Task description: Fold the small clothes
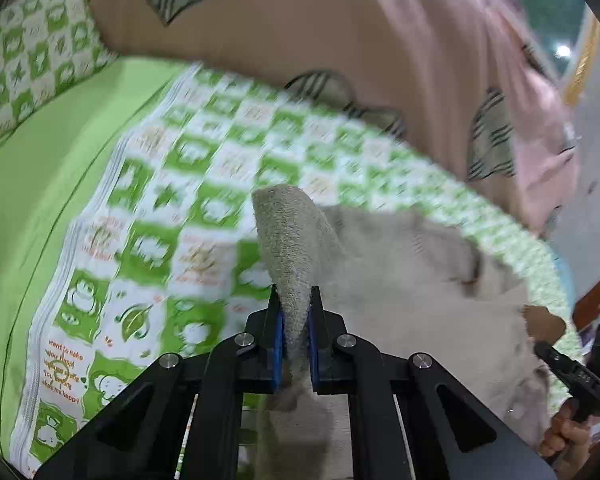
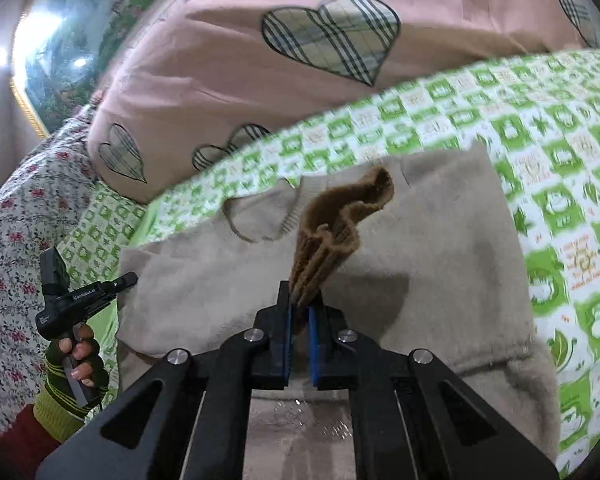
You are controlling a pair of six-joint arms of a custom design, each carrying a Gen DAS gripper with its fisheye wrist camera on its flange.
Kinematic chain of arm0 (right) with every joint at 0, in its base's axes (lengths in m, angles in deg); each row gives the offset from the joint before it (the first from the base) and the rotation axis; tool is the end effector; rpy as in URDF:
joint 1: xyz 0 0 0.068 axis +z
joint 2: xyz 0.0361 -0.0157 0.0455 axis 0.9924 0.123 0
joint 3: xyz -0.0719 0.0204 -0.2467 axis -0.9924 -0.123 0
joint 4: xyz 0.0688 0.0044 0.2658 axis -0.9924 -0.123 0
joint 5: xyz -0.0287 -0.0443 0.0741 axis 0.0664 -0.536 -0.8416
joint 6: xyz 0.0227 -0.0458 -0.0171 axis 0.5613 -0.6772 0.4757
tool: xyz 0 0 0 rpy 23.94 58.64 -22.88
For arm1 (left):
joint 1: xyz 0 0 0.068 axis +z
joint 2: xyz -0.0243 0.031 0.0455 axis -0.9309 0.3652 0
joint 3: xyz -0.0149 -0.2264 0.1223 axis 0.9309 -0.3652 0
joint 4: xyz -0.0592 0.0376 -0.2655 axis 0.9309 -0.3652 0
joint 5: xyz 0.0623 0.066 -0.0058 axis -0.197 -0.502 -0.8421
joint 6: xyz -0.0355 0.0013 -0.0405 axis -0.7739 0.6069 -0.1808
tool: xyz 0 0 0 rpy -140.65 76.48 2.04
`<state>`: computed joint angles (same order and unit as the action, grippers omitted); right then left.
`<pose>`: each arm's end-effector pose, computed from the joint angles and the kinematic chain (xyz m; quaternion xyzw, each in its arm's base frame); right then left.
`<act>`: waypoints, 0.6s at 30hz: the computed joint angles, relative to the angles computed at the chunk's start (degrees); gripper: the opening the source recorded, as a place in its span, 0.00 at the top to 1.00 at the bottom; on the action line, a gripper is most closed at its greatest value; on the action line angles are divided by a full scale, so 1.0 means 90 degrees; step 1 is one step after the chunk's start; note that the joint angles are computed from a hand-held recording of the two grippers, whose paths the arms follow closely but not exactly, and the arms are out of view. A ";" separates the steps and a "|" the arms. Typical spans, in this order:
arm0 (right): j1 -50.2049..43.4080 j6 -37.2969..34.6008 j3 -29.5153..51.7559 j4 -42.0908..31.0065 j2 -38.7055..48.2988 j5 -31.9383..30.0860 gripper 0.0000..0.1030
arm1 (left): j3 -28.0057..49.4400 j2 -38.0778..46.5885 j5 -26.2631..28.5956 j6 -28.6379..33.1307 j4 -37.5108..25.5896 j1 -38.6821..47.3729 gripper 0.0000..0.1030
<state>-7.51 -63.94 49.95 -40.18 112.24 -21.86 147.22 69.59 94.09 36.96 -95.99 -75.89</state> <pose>0.0267 -0.0737 0.2629 0.3623 0.8182 0.0570 0.4427 0.3836 -0.0635 0.2322 0.1047 0.9192 -0.2215 0.3084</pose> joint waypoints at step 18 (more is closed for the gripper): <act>-0.0079 0.0188 -0.0340 0.0008 0.0404 0.0172 0.58 | -0.2216 -0.2023 -0.0781 0.0569 -0.0644 0.0007 0.71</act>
